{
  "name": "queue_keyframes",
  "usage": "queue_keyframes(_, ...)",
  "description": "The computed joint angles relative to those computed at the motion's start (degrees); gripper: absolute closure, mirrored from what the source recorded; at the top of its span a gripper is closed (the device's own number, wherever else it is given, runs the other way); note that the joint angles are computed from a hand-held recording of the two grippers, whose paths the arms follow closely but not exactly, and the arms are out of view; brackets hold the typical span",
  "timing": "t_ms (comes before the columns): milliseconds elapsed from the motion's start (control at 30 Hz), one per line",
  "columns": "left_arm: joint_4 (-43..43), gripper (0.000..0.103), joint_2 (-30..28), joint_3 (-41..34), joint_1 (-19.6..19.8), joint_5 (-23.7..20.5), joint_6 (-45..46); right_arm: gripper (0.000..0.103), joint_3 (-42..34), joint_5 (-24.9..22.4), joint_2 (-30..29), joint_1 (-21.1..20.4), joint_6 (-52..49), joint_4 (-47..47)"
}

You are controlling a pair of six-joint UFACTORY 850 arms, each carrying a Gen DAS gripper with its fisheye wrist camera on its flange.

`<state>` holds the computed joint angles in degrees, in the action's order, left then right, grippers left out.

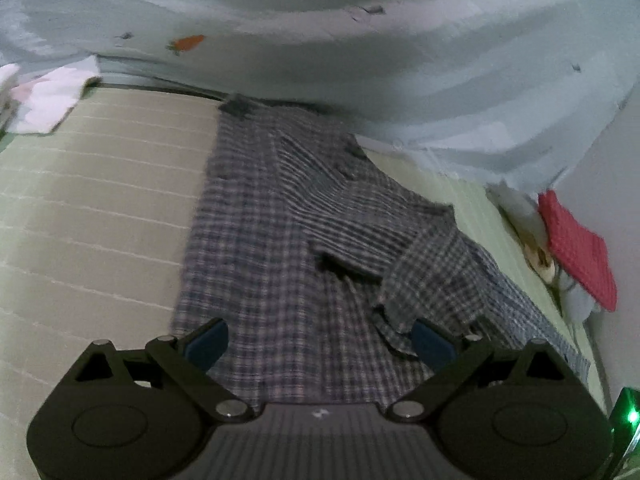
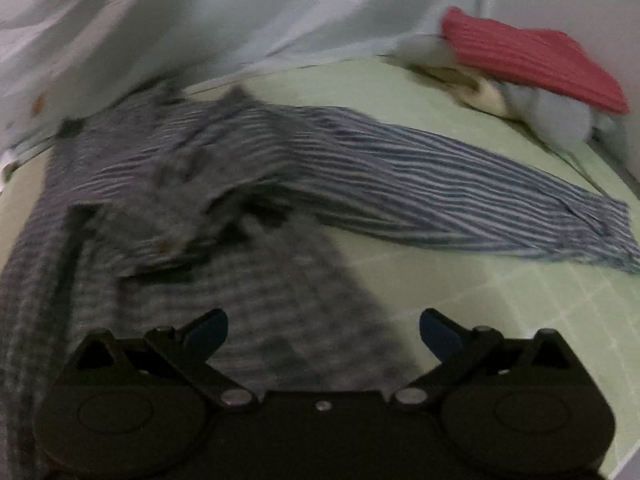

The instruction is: Fold clothes

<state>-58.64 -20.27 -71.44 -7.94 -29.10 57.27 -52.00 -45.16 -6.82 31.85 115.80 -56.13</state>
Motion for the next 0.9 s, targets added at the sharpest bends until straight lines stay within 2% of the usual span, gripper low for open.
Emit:
queue_keyframes(100,1.4,0.005,-1.2,-1.0,-1.9,0.0,0.9,0.000,1.6,0.1,0.9,-1.8,1.0,-0.7)
queue_keyframes(333,10.1,0.010,-6.6,-6.7,-6.7,1.1,-3.3,0.000,1.8,4.0,-1.6,-6.6,2.4,-5.3)
queue_keyframes(433,14.4,0.013,-9.2,-9.4,-8.1,0.7,-5.7,0.000,1.3,2.9,-3.2,-6.3,3.4,-8.2)
queue_keyframes(600,19.8,0.025,-13.5,-13.6,-9.9,-0.8,-10.1,0.000,1.8,0.4,-4.6,-4.9,10.4,-15.0)
queue_keyframes(700,21.6,0.043,-16.1,-16.5,-10.4,-3.2,-12.5,0.000,2.0,-0.8,-5.1,-4.6,12.8,-17.5)
queue_keyframes(767,22.4,0.069,-17.0,-17.5,-10.5,-4.1,-13.1,0.000,2.3,-1.6,-5.4,-4.3,14.4,-19.2)
queue_keyframes(800,23.0,0.077,-17.2,-17.8,-10.5,-4.4,-13.6,0.000,2.4,-2.1,-5.6,-4.0,15.4,-20.0)
queue_keyframes(833,23.2,0.094,-17.4,-18.0,-10.4,-4.9,-14.2,0.000,2.6,-2.5,-5.6,-3.9,16.2,-20.8)
queue_keyframes(900,22.3,0.097,-17.7,-18.4,-10.0,-6.3,-14.7,0.000,2.8,-2.8,-5.7,-3.7,16.8,-21.3)
